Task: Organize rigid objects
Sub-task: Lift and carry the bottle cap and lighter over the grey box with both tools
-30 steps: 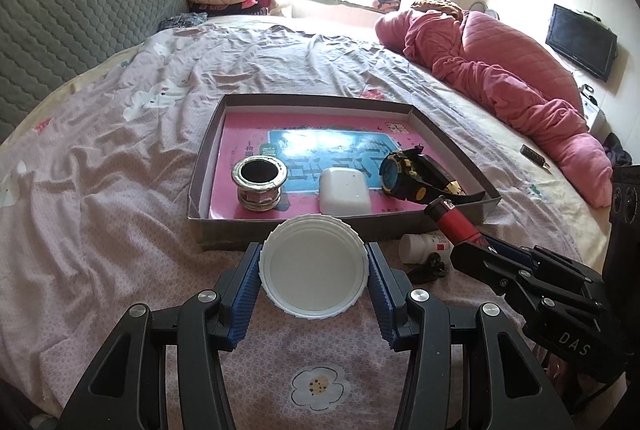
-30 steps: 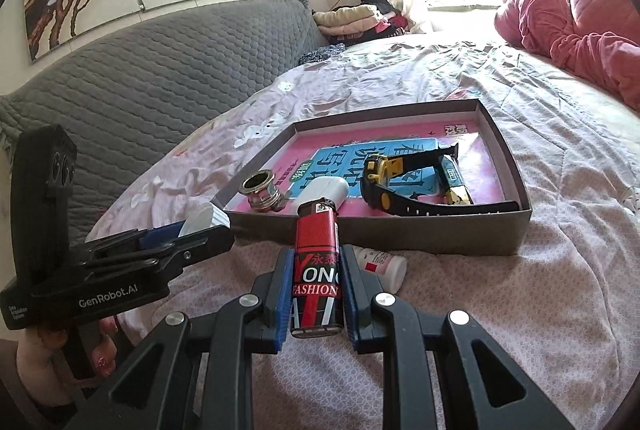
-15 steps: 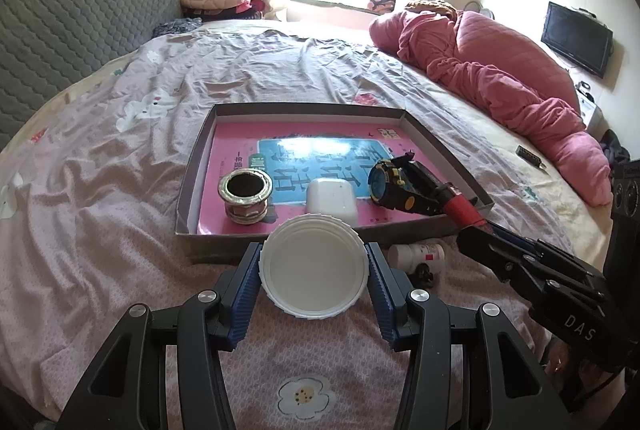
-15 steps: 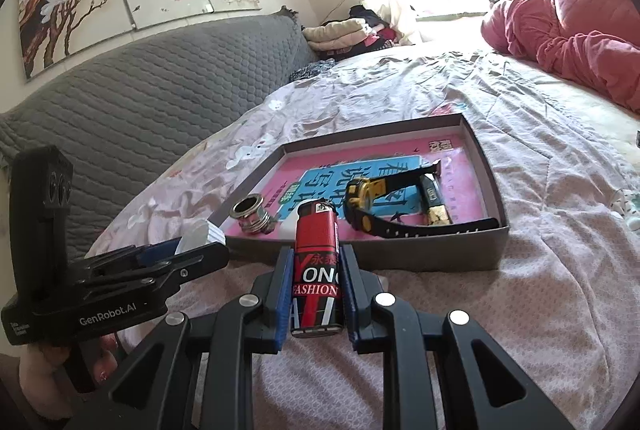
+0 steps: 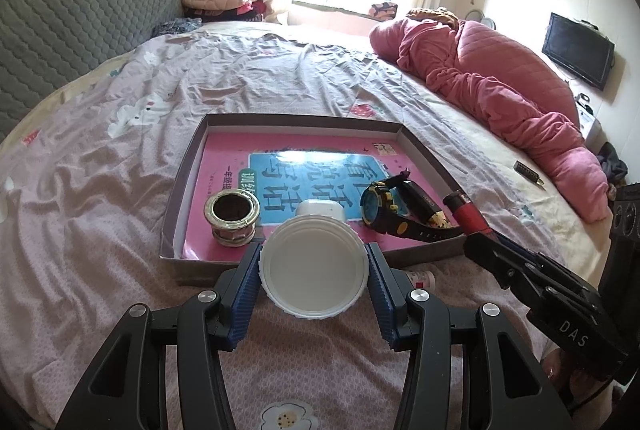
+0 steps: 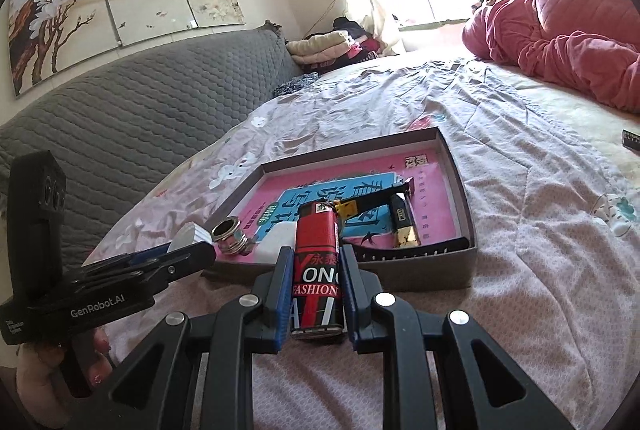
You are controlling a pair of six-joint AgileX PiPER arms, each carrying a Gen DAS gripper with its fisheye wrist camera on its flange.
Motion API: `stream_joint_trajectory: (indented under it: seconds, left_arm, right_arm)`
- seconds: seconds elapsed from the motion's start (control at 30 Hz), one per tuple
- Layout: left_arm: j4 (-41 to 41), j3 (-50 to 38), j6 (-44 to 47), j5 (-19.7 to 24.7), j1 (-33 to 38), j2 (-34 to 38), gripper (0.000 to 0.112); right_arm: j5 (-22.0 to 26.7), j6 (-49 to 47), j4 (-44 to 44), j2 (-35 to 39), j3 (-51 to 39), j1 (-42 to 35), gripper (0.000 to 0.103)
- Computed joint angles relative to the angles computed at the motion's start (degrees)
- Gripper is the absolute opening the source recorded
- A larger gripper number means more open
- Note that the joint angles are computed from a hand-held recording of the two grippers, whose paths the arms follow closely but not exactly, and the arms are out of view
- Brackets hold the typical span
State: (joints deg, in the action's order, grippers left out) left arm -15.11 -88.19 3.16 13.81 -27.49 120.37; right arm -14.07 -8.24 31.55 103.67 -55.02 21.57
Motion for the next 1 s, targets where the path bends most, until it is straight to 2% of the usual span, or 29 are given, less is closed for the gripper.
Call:
stream_joint_trajectory:
  seconds: [0.07, 0.23, 0.57, 0.77, 1.0]
  left_arm:
    - [0.69, -1.06, -0.67, 0.69, 0.21, 0.70, 0.052]
    - [2.61, -4.82, -2.32, 2.78, 0.58, 3.03, 0.052]
    - [4.85, -15.96, -4.84, 10.00, 1.18, 9.90, 0.052]
    - [5.83, -20.08, -5.79, 12.12, 1.51, 12.48, 0.052]
    - [6.74, -25.29, -6.63, 14.89, 1.82, 15.43, 0.052]
  right_arm:
    - [0.03, -1.06, 1.12, 0.32, -0.44, -0.26, 0.023]
    - [0.51, 2.26, -2.43, 1.42, -1.66, -1.49, 0.023]
    - [0.85, 8.40, -8.89, 3.14, -3.52, -2.90, 0.023]
    - [1.38, 9.97, -11.44, 4.14, -4.85, -3.66, 0.023]
    - [2.17, 8.13, -10.43, 5.77, -6.82, -4.58, 0.023]
